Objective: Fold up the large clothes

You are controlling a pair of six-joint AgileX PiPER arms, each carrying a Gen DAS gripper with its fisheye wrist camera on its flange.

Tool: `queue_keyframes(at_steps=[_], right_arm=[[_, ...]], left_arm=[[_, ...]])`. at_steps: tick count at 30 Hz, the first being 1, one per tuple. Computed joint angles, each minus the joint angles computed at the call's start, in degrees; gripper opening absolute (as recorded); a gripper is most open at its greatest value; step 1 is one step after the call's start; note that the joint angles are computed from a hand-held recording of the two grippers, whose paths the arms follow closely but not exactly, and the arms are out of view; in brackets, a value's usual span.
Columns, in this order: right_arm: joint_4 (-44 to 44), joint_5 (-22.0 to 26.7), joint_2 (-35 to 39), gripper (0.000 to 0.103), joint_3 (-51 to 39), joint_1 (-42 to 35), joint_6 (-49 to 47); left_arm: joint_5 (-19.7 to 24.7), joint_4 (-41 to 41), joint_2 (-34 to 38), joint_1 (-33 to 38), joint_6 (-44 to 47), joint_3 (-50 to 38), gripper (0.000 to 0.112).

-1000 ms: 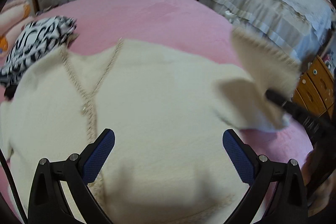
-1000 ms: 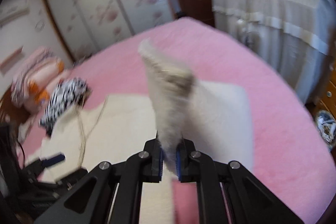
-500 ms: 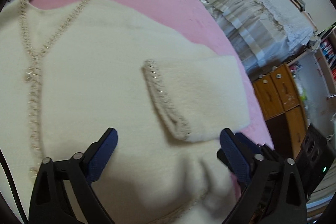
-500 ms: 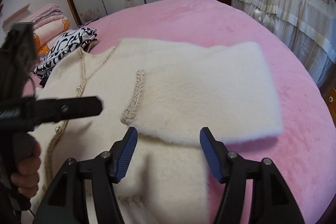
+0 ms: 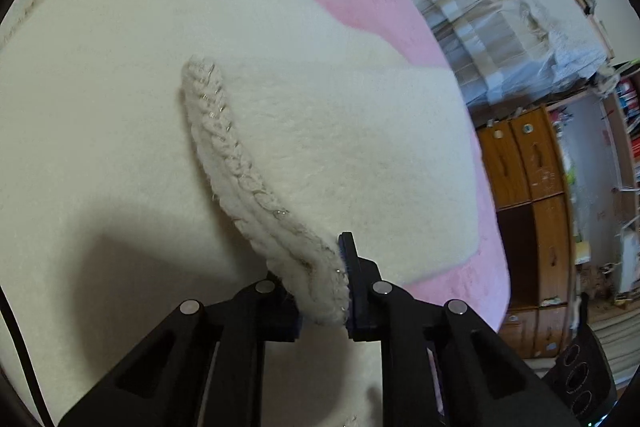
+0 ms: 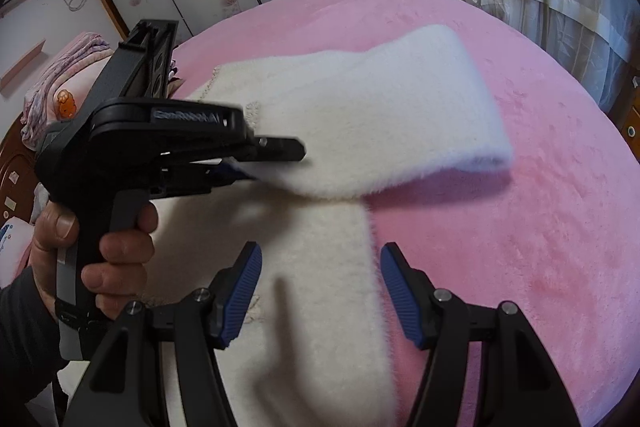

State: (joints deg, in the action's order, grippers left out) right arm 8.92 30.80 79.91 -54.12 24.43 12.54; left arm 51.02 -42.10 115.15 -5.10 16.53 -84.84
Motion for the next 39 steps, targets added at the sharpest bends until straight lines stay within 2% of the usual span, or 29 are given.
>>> queue_keyframes(at_steps=[2, 4, 9, 12, 13, 17, 20, 21, 23, 25, 26, 28, 30, 34, 36, 38, 39], right_arm=[[1.0, 0.4, 0.4, 0.062, -0.3, -1.3, -0.7], [2.5, 0.8, 0.7, 0.062, -0.5, -2.6, -1.3], [3.5, 1.3, 0.5, 0.062, -0.9, -4.0, -0.8], [1.3, 1.9, 0.8, 0.062, -1.7, -3.2, 1.5], [1.3, 2.0, 0.9, 0.062, -1.9, -3.2, 1.5], [0.9, 2.1, 2.2, 0.062, -2.8, -2.2, 2.2], [1.0, 3.3, 4.4, 0.062, -4.8, -1.7, 1.7], [0.2, 3.8, 5.1, 0.062, -5.5, -1.1, 2.3], [-0.8, 4.8, 6.1, 0.062, -6.6, -0.4, 3.0], [-1.8, 6.2, 7.1, 0.065, -8.1, 0.1, 3.6], [-1.7, 6.9, 7.4, 0.067, -8.8, 0.1, 3.3], [-0.3, 7.9, 7.9, 0.069, -10.1, -0.2, 1.6], [2.8, 9.1, 8.8, 0.07, -12.4, -1.6, -2.3], [4.6, 12.4, 13.2, 0.072, -20.6, -3.5, -5.1], [2.6, 14.5, 17.8, 0.079, -27.6, -4.1, -4.8], [1.6, 16.7, 23.0, 0.08, -35.0, -5.0, -5.0], [1.5, 18.8, 26.6, 0.08, -39.9, -5.6, -5.0]], left_arm=[[-0.5, 6.6, -1.2, -2.1, -4.6, -3.6, 0.011], [1.1, 10.1, -2.7, -2.0, -7.3, -8.2, 0.011], [6.0, 17.8, -5.0, 2.4, -11.7, -22.4, 0.011], [7.1, 22.2, -6.5, 5.9, -11.5, -25.8, 0.011], [7.0, 23.1, -7.6, 7.5, -10.8, -24.8, 0.011], [3.1, 23.1, -13.9, 16.9, -2.7, -11.2, 0.011], [0.0, 24.7, -14.5, 22.7, 1.8, -0.8, 0.012], [0.5, 25.2, -13.3, 24.2, 2.8, 1.2, 0.015], [2.2, 25.0, -10.9, 27.1, 4.7, 3.8, 0.026], [2.9, 18.0, -9.7, 31.4, 10.5, 5.4, 0.039], [4.4, 14.4, -8.9, 33.4, 12.6, 4.6, 0.042], [6.8, 10.5, -7.2, 35.7, 13.9, 2.4, 0.065], [7.3, 8.3, -5.6, 36.9, 14.2, -0.4, 0.072], [9.6, 9.8, -0.2, 35.8, 11.1, -8.7, 0.072], [11.7, 11.1, 2.9, 35.0, 9.3, -13.1, 0.072], [10.8, 12.1, 4.2, 33.4, 8.4, -14.2, 0.069], [10.5, 12.6, 4.6, 32.9, 8.5, -14.9, 0.064]])
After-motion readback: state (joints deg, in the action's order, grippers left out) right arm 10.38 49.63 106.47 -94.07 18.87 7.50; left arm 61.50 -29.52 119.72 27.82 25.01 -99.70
